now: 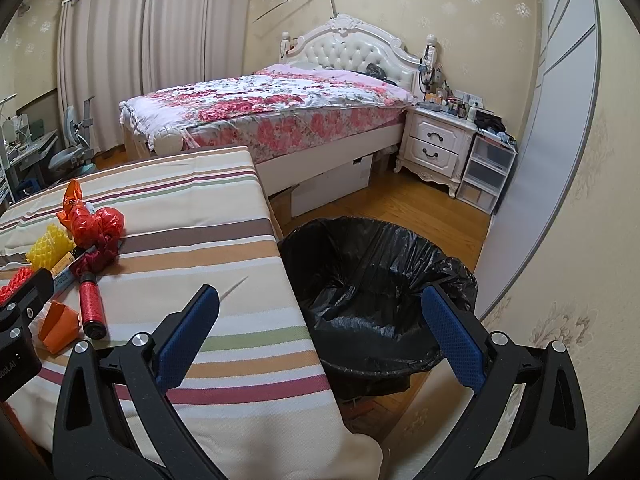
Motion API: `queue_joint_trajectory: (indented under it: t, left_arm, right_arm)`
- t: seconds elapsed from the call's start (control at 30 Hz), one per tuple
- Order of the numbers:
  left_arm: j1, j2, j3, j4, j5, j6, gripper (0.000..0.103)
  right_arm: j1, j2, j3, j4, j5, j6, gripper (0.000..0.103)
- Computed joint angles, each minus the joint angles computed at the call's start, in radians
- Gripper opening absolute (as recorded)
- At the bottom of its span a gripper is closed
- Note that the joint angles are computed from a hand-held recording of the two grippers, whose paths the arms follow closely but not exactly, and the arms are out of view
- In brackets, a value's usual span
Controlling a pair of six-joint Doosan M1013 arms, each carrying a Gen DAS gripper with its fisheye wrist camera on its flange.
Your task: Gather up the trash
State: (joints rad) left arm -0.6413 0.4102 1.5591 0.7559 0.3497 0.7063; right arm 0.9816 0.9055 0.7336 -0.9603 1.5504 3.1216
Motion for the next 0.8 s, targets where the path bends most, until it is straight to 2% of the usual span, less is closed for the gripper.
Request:
queue_joint_trajectory:
  t: [0.8]
  left_arm:
    - [-0.004,0.001,0.008,0.019,-0.001,-0.018,0.097]
  right_arm:
    - [0.001,-0.028,0.058,0.007,-0.018,0.025,0.099]
